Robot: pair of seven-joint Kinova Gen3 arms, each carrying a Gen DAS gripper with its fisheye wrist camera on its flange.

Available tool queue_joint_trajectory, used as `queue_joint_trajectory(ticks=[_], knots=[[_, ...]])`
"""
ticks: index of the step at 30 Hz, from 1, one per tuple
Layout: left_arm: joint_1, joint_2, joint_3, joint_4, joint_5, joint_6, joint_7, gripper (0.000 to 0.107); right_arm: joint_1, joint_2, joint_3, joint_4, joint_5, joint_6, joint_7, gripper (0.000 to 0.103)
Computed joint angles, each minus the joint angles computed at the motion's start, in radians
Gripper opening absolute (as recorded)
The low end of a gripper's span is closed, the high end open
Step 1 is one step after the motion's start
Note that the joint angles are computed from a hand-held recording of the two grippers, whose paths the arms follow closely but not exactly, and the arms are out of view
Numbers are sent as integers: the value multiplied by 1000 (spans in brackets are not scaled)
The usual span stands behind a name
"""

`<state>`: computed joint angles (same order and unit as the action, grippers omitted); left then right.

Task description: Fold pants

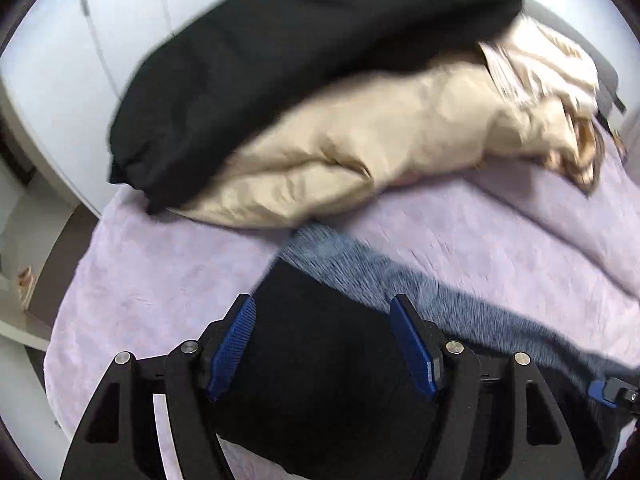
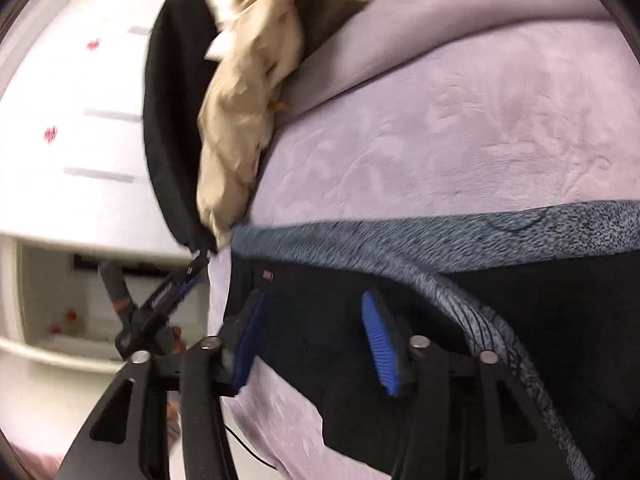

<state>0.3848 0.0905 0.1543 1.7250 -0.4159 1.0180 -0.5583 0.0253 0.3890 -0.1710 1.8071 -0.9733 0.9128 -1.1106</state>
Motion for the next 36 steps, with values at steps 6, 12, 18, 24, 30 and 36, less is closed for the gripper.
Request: queue_joint_trajectory(ticks=[6,12,18,24,30,36], knots=[[114,163,-38,-32,-64,22,51,72,-151,60,74,-27,162,-121,-116,35],[126,116,8,-93,-11,106,-107,72,89,-67,24,110,-18,-92,-48,42],[200,113,80,-185,164,123,-245,72,258,-304,200,320,55,90,-16,55],[316,258,148,-304,365,44,-306,72,486,-452,478,455,285,297,40,55],[451,402,113,-499,408,109,-299,72,729,-390,665,448,487,412,190,55],[526,473,68,-636,388,221,-290,72,913,-215,694,446,516,506,381,55]])
